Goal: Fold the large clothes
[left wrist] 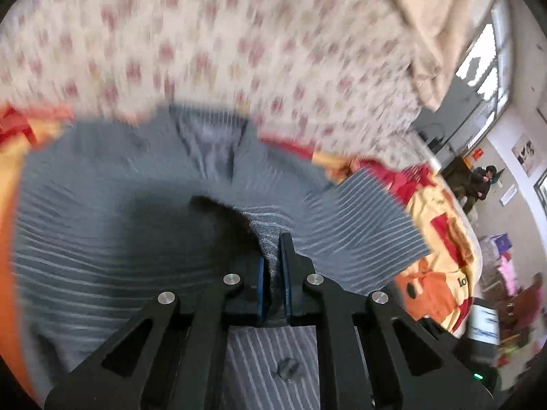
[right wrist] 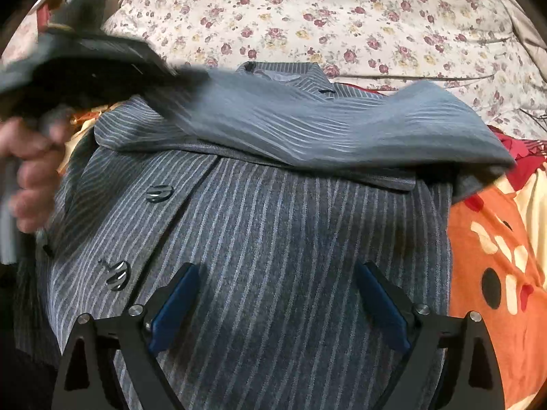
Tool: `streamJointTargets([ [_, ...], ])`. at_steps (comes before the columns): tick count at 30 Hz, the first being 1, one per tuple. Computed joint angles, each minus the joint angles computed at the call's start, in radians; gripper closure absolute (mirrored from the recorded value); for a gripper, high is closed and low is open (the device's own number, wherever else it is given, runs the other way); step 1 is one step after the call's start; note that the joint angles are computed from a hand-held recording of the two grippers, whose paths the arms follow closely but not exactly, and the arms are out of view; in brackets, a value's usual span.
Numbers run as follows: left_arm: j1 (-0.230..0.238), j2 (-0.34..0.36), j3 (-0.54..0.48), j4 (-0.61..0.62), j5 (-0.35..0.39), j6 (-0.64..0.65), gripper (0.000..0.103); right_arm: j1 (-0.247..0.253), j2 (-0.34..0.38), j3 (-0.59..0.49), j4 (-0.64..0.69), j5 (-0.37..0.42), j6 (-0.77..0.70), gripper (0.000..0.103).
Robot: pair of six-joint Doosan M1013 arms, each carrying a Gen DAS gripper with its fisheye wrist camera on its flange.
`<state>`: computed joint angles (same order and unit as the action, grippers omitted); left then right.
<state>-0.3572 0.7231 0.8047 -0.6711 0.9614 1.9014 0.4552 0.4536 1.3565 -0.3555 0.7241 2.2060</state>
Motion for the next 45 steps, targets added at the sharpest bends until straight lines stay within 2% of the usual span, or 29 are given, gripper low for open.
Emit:
streamJointTargets([
  [3,0.02,-0.066,0.08,0.069,-0.131,-0.005,0.096,0.0,-0.002,0.004,-0.001,-0.001,-0.002,0.006],
  [7,0.051,-0.064,0.085,0.193,-0.142,-0.101,0.096,0.003,0.001,-0.001,-0.012,0.013,0.01,0.004],
  [11,0.065,-0.01,0.039,0.239,-0.027,-0.148,0.095,0.005,0.003,-0.001,-0.024,0.01,0.02,0.0],
  [13,0.066,-0.008,0.049,0.252,-0.01,-0.153,0.095,0.001,0.0,-0.002,0.001,0.015,-0.003,0.0],
  [14,0.067,-0.013,0.058,0.236,-0.017,-0.15,0.095,-0.001,-0.004,-0.001,0.009,0.019,-0.005,0.002],
  [15,0.075,-0.025,0.08,0.199,-0.04,-0.14,0.092,-0.003,-0.015,0.007,-0.004,0.009,0.017,0.014],
  [17,0.082,-0.056,0.126,0.184,-0.108,-0.146,0.091,-0.008,-0.052,0.047,-0.09,-0.065,0.139,0.027],
  [19,0.085,-0.086,0.171,0.202,-0.199,-0.179,0.084,-0.022,-0.089,0.082,-0.196,-0.141,0.293,0.027],
  [20,0.088,-0.103,0.2,0.218,-0.258,-0.215,0.081,-0.027,-0.097,0.083,-0.221,-0.153,0.322,0.029],
  [21,0.085,-0.107,0.205,0.231,-0.282,-0.243,0.075,-0.036,-0.1,0.076,-0.225,-0.16,0.325,0.038],
  [22,0.085,-0.109,0.21,0.233,-0.304,-0.255,0.074,-0.051,-0.097,0.064,-0.177,-0.175,0.275,0.046],
  [24,0.078,-0.1,0.197,0.244,-0.295,-0.253,0.074,-0.082,-0.084,0.037,-0.016,-0.208,0.119,0.083],
  [25,0.071,-0.09,0.18,0.251,-0.275,-0.238,0.074,-0.094,-0.069,0.013,0.049,-0.204,0.05,0.087],
  [27,0.055,-0.075,0.154,0.25,-0.246,-0.192,0.074,-0.098,-0.034,-0.038,0.054,-0.164,-0.004,0.088],
  [28,0.046,-0.061,0.131,0.241,-0.22,-0.165,0.074,-0.103,-0.021,-0.054,0.095,-0.171,-0.058,0.088],
  [30,0.035,-0.037,0.094,0.249,-0.181,-0.159,0.074,-0.121,0.009,-0.092,0.259,-0.131,-0.208,0.088],
  [31,0.024,-0.02,0.068,0.316,-0.162,-0.197,0.074,-0.13,0.02,-0.104,0.31,-0.103,-0.24,0.088],
  [33,0.008,0.002,0.04,0.443,-0.134,-0.279,0.074,-0.141,0.055,-0.137,0.292,0.017,-0.177,0.092],
  [34,0.005,0.018,0.027,0.496,-0.104,-0.316,0.074,-0.151,0.067,-0.14,0.283,0.06,-0.137,0.1],
  [35,0.006,0.029,0.021,0.507,-0.081,-0.32,0.074,-0.16,0.062,-0.132,0.308,0.05,-0.137,0.103],
  [38,0.004,0.025,0.033,0.516,-0.103,-0.317,0.074,-0.181,0.042,-0.105,0.354,0.018,-0.102,0.103],
  [40,0.0,0.025,0.033,0.537,-0.104,-0.324,0.074,-0.191,0.019,-0.075,0.399,-0.05,-0.079,0.103],
  [42,-0.001,0.027,0.032,0.541,-0.106,-0.333,0.073,-0.188,-0.005,-0.051,0.31,-0.144,0.005,0.103],
  [44,0.006,0.031,0.026,0.501,-0.101,-0.327,0.067,-0.188,-0.001,-0.066,0.189,-0.175,0.102,0.103],
  [45,0.005,0.033,0.023,0.495,-0.099,-0.325,0.064,-0.195,0.01,-0.079,0.193,-0.182,0.099,0.103],
])
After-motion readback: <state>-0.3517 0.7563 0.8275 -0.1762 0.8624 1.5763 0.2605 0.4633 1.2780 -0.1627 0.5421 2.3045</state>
